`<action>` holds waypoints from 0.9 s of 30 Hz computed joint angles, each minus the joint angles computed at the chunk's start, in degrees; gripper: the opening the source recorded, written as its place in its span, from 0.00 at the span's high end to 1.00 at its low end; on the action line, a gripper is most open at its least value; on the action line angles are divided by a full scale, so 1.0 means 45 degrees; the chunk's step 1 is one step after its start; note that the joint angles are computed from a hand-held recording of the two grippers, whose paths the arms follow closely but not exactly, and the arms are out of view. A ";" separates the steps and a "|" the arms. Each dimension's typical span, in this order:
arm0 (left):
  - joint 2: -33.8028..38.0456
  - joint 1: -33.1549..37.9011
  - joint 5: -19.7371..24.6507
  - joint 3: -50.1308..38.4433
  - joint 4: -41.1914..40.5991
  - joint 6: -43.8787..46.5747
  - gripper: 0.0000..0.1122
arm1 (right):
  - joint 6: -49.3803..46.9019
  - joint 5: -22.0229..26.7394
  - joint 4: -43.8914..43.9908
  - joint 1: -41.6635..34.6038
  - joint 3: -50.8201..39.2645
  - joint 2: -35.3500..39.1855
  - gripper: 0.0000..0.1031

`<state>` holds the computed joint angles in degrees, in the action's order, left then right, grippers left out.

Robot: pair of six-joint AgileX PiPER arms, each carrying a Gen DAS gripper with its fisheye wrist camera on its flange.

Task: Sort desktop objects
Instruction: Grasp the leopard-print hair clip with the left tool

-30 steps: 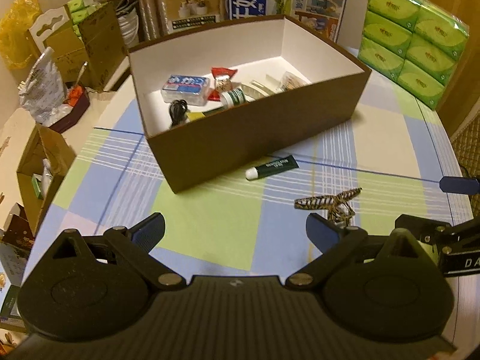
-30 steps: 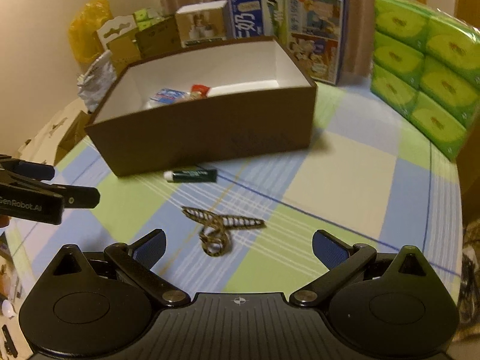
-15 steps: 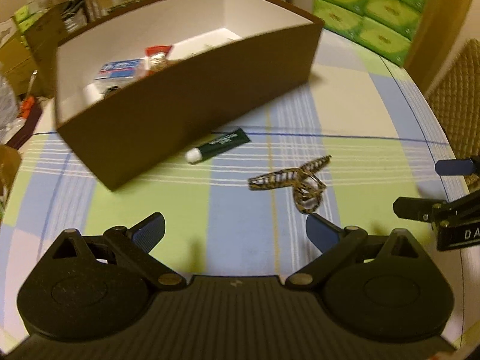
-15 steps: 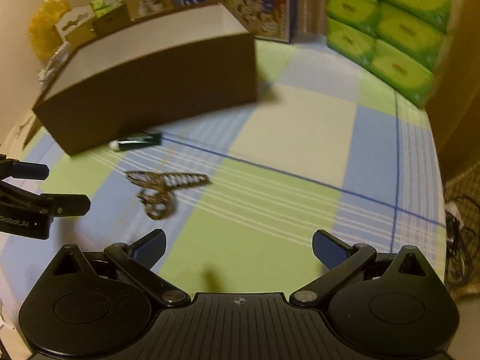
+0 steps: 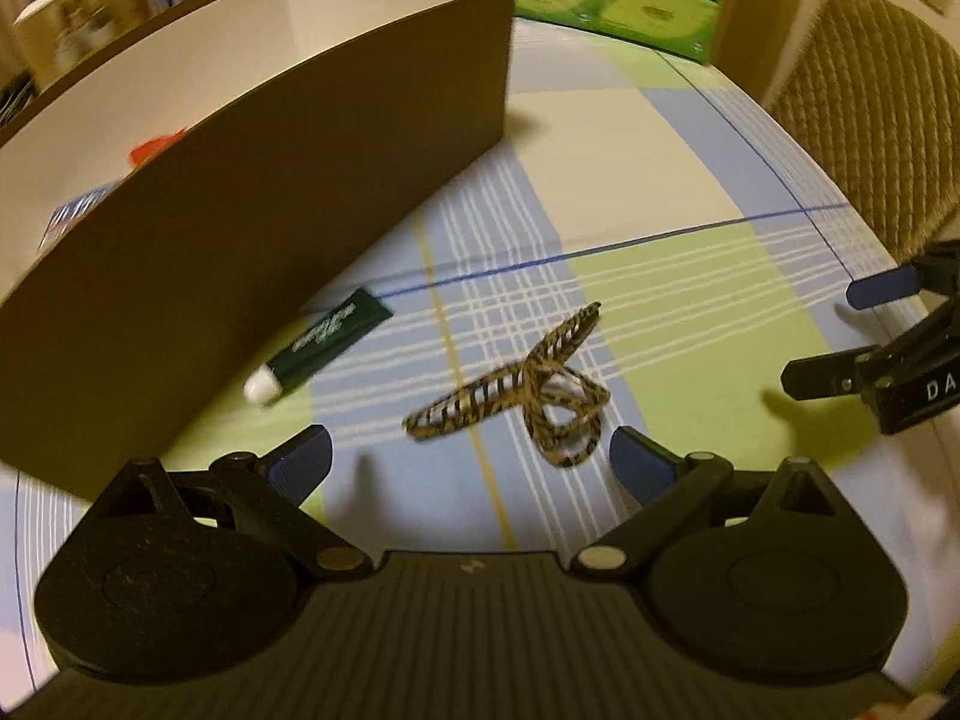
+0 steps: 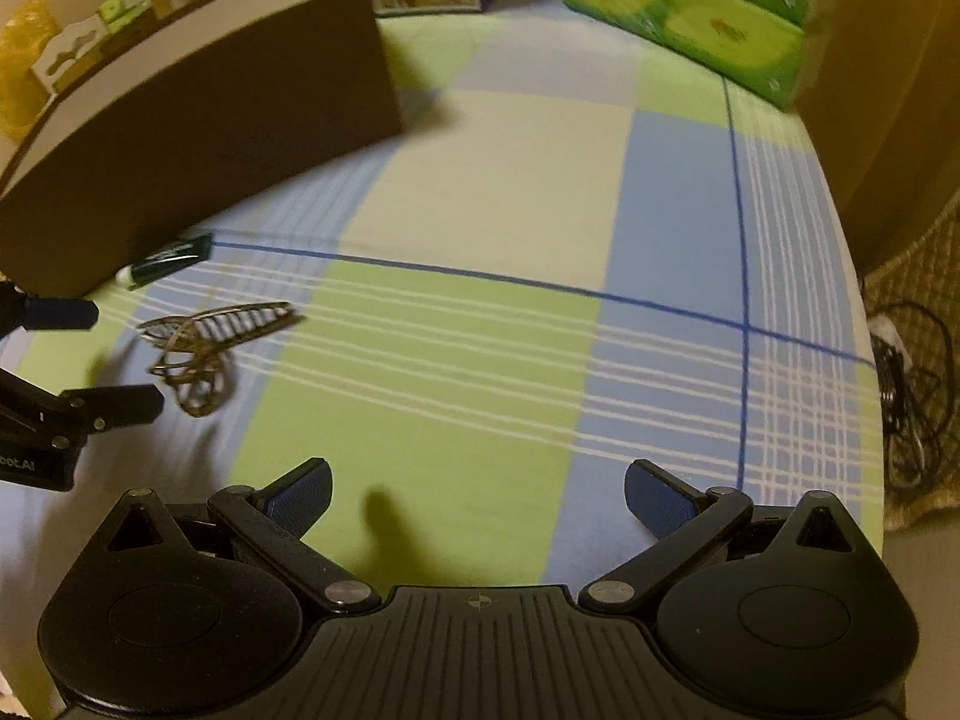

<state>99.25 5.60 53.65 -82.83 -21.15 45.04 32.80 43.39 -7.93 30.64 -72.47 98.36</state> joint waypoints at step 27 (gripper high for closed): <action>0.0852 -0.0575 0.0135 -0.0293 -0.1054 -0.0163 0.43 | 0.0323 0.0073 0.0013 -0.0492 0.0301 -0.0024 0.02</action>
